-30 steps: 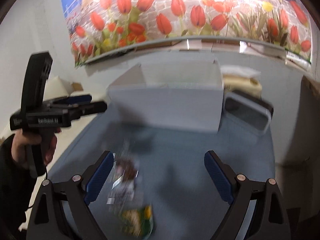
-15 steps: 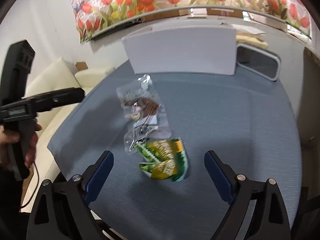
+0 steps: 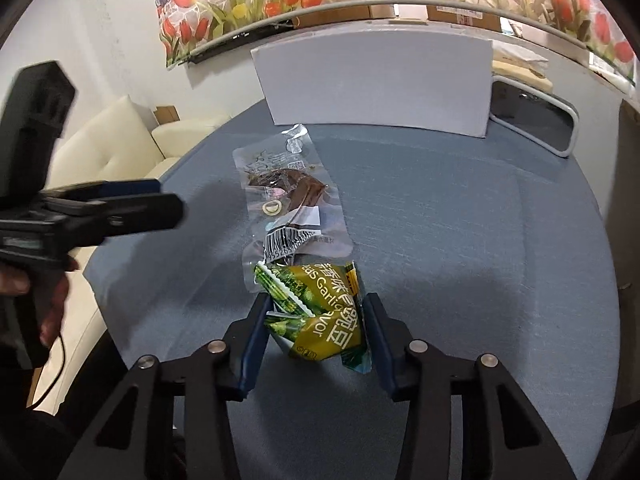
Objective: Organize snacks
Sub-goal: 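Grasp the green garlic pea pack with the right gripper while the left grasps the meat bag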
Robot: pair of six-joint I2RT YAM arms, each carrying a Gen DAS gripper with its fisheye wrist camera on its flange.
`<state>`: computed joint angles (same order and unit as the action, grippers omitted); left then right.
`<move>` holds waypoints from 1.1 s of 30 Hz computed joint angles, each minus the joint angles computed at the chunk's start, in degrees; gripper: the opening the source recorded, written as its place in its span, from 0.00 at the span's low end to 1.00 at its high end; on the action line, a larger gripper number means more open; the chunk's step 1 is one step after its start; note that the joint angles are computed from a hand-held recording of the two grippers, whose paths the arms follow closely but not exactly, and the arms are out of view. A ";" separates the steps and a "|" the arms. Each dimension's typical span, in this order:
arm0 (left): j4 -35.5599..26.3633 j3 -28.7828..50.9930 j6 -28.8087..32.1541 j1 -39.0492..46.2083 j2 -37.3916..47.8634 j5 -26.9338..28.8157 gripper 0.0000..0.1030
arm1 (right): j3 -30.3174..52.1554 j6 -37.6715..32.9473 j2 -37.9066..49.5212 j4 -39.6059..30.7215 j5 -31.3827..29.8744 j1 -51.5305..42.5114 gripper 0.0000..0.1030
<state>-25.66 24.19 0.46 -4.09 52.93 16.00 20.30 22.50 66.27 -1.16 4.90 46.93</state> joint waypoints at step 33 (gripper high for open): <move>11.10 14.50 -39.50 -33.11 33.79 -37.76 0.75 | -10.38 -5.10 -43.65 -25.75 -10.83 -17.62 0.49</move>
